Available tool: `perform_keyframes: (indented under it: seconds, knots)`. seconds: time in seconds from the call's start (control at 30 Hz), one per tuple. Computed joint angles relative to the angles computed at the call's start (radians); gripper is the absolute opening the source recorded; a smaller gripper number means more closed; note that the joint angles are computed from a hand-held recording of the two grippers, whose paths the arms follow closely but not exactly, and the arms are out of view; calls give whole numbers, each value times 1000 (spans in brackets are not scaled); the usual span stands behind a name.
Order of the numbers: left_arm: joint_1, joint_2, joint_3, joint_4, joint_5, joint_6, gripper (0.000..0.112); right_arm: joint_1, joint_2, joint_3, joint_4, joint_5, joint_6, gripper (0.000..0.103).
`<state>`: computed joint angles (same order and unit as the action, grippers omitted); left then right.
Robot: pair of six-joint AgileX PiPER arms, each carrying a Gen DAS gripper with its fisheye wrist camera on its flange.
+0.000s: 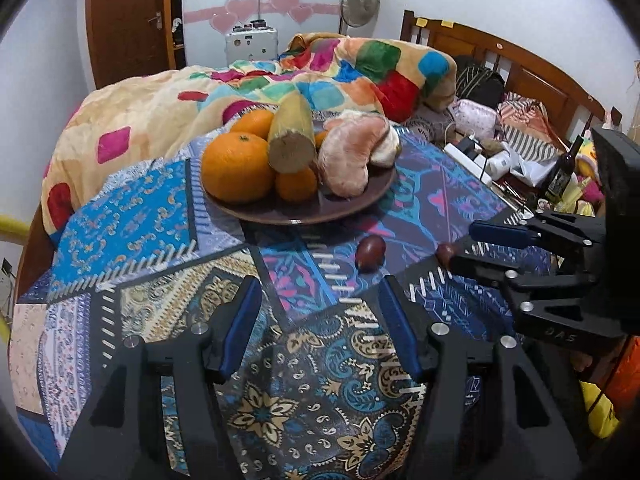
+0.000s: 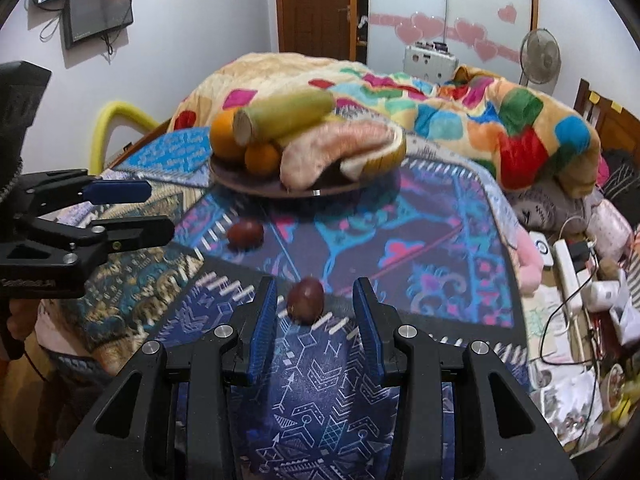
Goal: Organize fruits
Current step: 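Grasp a small brown egg-shaped fruit with the right gripper, then carry the brown fruit onto the plate and open the right gripper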
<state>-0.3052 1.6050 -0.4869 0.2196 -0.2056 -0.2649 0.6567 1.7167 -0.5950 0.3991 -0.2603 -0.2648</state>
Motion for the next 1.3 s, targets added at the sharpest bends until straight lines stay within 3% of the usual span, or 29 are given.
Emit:
perform_keyframes:
  seconds: [0.13, 0.17, 0.23, 0.33, 0.47, 0.53, 0.67, 0.77, 1.23, 1.3]
  knots:
    - [8, 46, -12, 179, -23, -160, 61, -11, 39, 1, -105, -26, 105, 34]
    - [3, 56, -16, 172, -28, -152, 59, -14, 41, 5, -138, -38, 137, 32]
    - [-9, 83, -35, 175, -29, -154, 55, -22, 41, 8, -211, -42, 198, 18]
    - [-24, 112, -67, 208, -21, -187, 48, -11, 40, 15, -206, -57, 189, 14]
    - [-63, 145, -101, 131, -12, -114, 42, -3, 21, 29, -164, -69, 155, 13]
    - [-90, 161, -121, 0, -2, 7, 40, -14, 10, 35, -193, -76, 182, 13]
    - [-101, 186, -172, -61, 33, 47, 32, -39, -2, 40, -244, -81, 220, 13]
    - [-95, 203, -204, -1, 55, -22, 20, -51, -7, 44, -275, -88, 243, 13]
    - [-19, 114, -138, 60, 21, -66, 20, -55, -19, -4, -284, -79, 228, 13]
    - [-4, 96, -129, 11, 13, -10, 20, -52, -21, -17, -277, -74, 218, 13]
